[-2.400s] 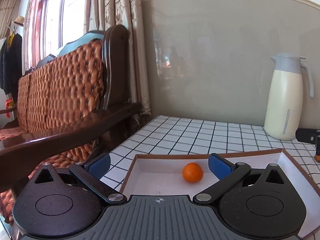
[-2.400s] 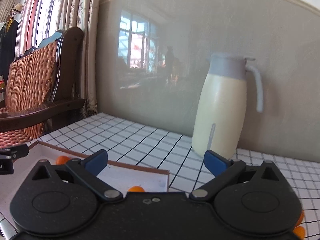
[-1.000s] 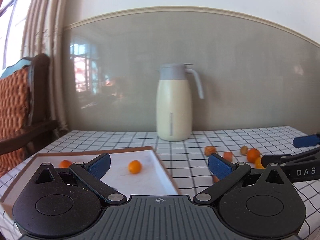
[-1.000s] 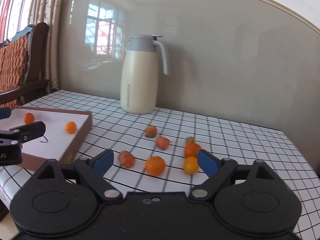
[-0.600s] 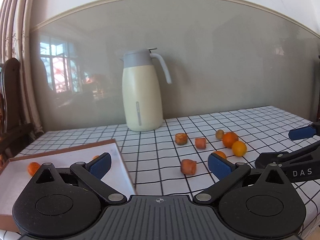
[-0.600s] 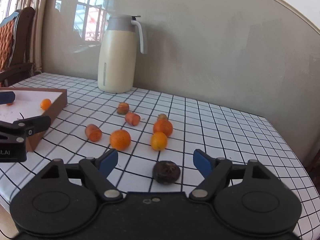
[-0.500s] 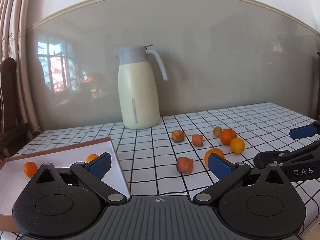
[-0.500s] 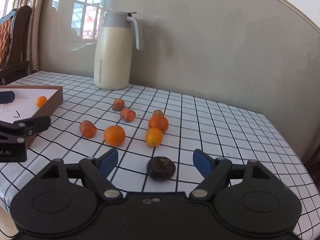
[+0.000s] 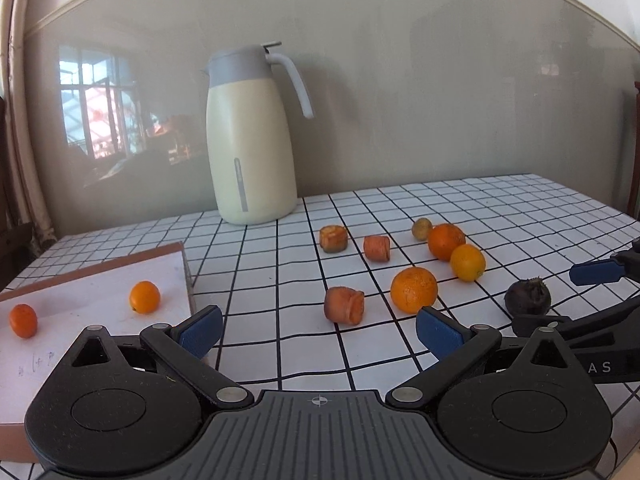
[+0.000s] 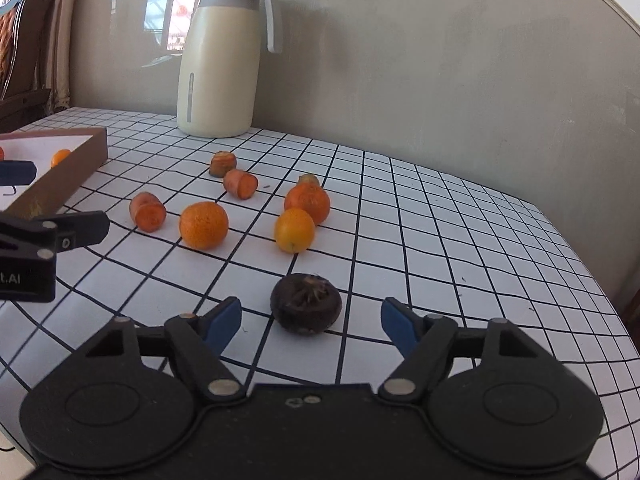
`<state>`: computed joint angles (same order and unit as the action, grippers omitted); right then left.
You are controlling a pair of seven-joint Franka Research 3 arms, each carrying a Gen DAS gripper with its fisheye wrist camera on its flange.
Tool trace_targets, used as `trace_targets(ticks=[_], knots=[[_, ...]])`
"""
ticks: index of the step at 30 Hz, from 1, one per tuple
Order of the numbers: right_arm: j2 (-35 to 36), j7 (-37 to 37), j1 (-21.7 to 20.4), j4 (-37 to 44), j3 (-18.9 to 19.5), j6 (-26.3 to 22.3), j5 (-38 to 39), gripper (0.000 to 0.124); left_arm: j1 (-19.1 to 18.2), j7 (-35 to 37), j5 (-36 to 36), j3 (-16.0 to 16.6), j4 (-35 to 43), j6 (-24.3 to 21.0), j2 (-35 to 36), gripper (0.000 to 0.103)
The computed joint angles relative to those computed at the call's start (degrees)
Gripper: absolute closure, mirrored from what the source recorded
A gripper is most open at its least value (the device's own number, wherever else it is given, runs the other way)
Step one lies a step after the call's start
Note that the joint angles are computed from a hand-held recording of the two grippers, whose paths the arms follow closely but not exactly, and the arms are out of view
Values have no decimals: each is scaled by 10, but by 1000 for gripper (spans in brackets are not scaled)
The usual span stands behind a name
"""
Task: Organize fruits
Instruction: 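Grasp the dark brown fruit with the right gripper while the left grasps a sausage piece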
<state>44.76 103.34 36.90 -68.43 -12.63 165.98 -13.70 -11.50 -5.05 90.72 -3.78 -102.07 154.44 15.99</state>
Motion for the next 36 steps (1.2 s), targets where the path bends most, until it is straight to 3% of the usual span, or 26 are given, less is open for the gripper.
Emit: trace_targets(ticks=[4,9,14,17,21,24,28,33,36], knots=[[13,-42,-30,24,38,-13,22,55,1,22,-27,1,20,7,19,0],[29,-63,-50,56,57,-33,53,58,-7,68,-83,9,63,8,56,0],[47,-88,-70,92,79,-53,85,69,-22,134,-143,23,101,6,88,2],[53,-91,-74,102,77,-57,95,79,-22,188,-198,25,119,7,104,21],[60,-83,-79,114,74,-62,106,89,-32,214,-241,40,136,8,118,27],[58,-81,-85,112,81,-63,116,90,-33,238,-274,43,148,6,129,42],[57,-78,-83,109,78,-61,116,90,-42,254,-297,54,159,5,137,46],[68,-62,-79,129,71,-73,114,90,-43,282,-315,57,163,27,142,69],[72,-53,-75,136,66,-78,108,90,-48,291,-319,63,163,31,142,73]])
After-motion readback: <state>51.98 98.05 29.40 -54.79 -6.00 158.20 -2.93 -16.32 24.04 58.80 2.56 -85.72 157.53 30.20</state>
